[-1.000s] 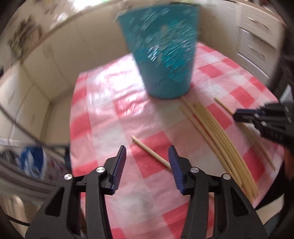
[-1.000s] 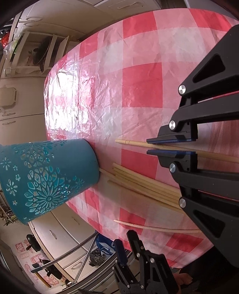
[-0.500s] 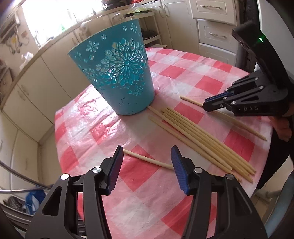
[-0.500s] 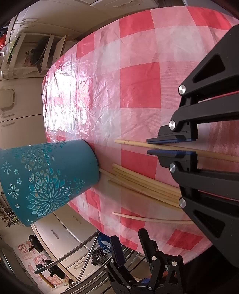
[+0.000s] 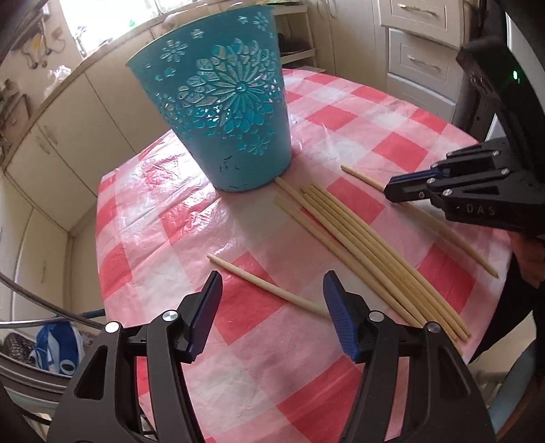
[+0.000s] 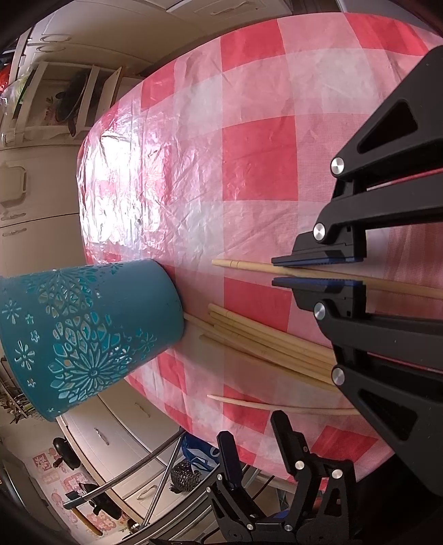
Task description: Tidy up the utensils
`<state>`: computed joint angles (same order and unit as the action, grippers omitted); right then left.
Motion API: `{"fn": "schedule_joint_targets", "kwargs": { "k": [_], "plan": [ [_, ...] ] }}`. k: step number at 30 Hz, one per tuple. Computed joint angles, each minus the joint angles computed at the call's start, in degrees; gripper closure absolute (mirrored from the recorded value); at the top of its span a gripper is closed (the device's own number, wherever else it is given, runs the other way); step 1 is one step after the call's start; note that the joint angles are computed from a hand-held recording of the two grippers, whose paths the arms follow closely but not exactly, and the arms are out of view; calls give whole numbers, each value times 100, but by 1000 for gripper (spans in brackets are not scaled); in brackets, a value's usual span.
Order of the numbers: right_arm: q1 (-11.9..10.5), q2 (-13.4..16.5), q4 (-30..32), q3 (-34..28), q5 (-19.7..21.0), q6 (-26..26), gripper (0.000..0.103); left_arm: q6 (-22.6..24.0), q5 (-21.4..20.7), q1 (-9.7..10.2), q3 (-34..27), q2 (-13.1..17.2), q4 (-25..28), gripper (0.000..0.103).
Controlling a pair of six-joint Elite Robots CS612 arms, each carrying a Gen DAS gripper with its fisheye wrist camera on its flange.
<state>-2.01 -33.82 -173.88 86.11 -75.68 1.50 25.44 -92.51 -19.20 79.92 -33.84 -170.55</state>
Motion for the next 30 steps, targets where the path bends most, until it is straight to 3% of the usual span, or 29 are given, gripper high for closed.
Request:
{"fn": "schedule_joint_targets", "kwargs": {
  "k": [17,23,27,30],
  "plan": [
    [-5,-3,-1,7,13,-4,96,206,460,-104,80,8,43,42],
    [-6,-5,4,10,19,5,96,31,734,-102,119,-46,173,40],
    [-8,-9,7,24,29,15,96,-339,953,-73,213,-146,407,38],
    [-27,-16,15,39,92,19,96,-358,1103,-58,366,-215,285,38]
  ]
}}
